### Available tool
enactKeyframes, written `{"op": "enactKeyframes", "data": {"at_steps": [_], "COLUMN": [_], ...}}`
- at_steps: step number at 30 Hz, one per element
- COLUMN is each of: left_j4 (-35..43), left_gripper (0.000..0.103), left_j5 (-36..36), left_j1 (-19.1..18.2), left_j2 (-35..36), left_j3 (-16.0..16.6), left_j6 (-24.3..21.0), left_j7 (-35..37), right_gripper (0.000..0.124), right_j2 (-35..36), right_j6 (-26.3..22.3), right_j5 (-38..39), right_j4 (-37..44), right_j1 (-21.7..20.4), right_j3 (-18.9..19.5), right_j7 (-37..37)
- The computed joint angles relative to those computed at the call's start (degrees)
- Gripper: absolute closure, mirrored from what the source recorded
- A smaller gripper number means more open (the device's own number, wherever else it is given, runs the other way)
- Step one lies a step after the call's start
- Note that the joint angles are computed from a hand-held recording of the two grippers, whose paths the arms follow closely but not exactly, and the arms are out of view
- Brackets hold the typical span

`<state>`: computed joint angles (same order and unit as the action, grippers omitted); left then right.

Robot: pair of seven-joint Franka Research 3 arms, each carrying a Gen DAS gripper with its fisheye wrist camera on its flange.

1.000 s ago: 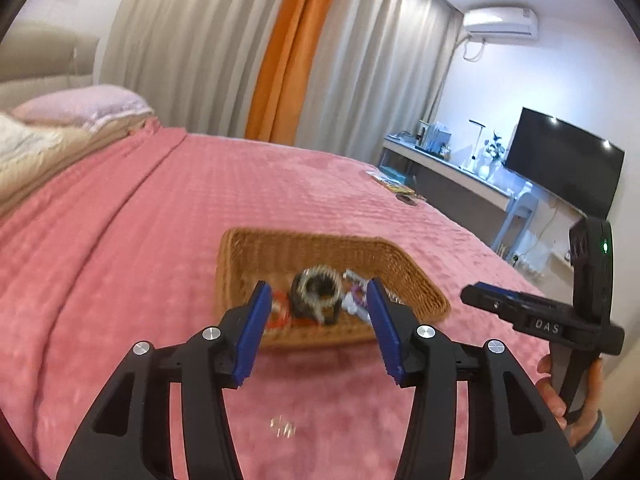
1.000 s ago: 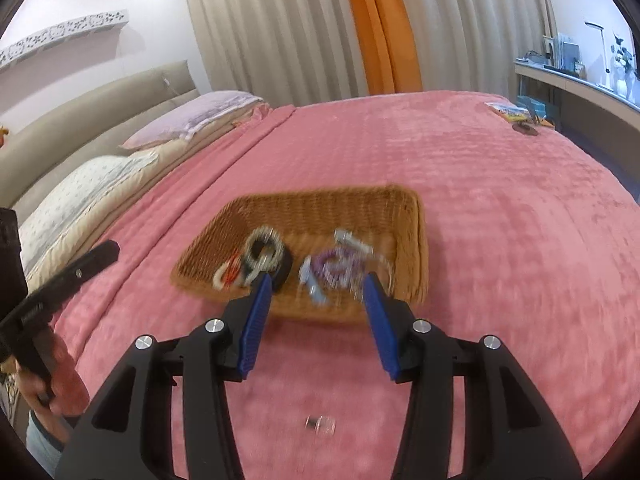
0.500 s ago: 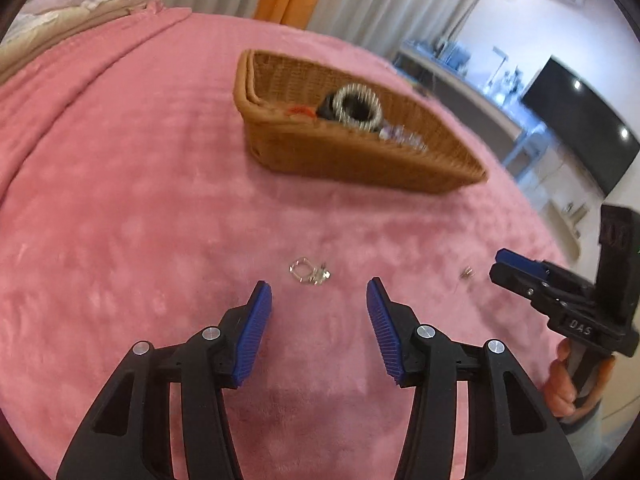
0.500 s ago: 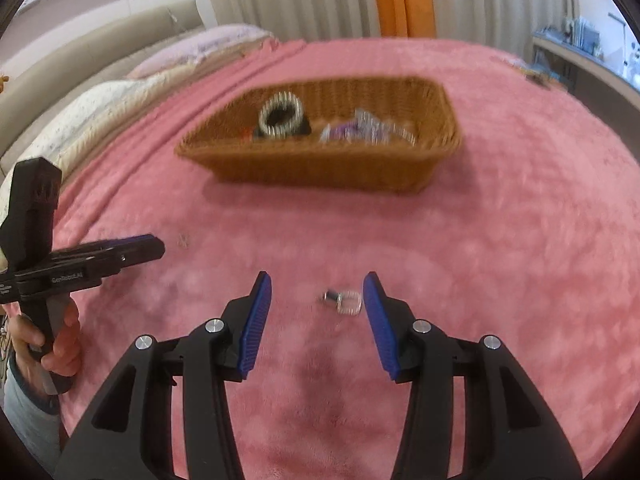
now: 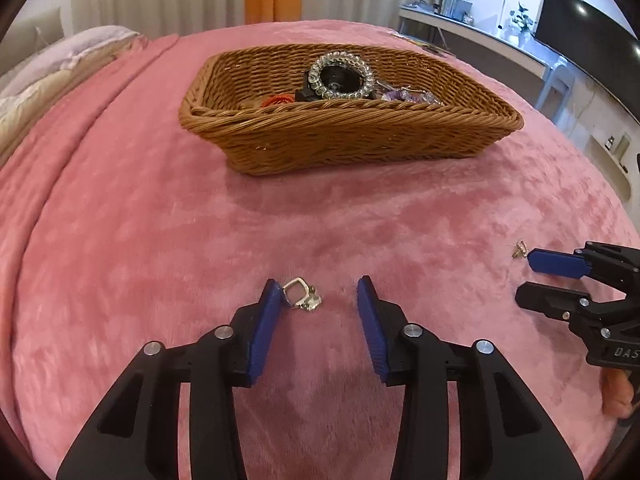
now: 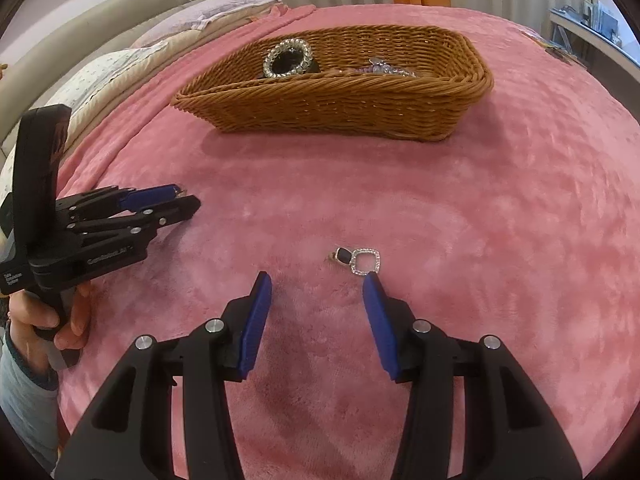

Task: Organize jewelry
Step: 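Grasp the small silver charm with the left tool while the right grasps the square pendant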

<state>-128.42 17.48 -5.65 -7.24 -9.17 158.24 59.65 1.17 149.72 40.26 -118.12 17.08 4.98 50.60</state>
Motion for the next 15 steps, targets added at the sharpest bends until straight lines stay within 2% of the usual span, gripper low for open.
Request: {"op": "enactKeyframes", "data": {"at_steps": [5,7,14,15], "left_j4": [-0.7,-0.7,-3.1,-3.7], "left_gripper": [0.089,0.093,0.094,0.094], "left_j5": [2.1,4.6,7.8,8.0], "left_j1": [0.3,0.7,1.4,1.7], "left_j2": [-0.2,-0.2,-1.8,-2.3], "left_j3": [-0.5,-1.0,-0.9,-0.8], "left_j6": [1.7,2.0,5.6,6.7], "left_j7": [-1.4,-3.4,-7.7,-8.4], "right_gripper": [0.079,0.079,0.08,0.084], "right_j2": [0.1,0.2,0.6,0.8], "right_j6": [-0.4,0.0,0.3,0.5], "right_j5": [1.1,0.4,0.0,0.2], "right_j4": [0.3,0.2,0.4,0.6], "right_j1": [-0.1,0.0,0.1,0.1], "right_j3": [-0.1,0.0,0.1,0.1], "right_j7": [-0.8,-0.8,-0.4,-0.2]}}
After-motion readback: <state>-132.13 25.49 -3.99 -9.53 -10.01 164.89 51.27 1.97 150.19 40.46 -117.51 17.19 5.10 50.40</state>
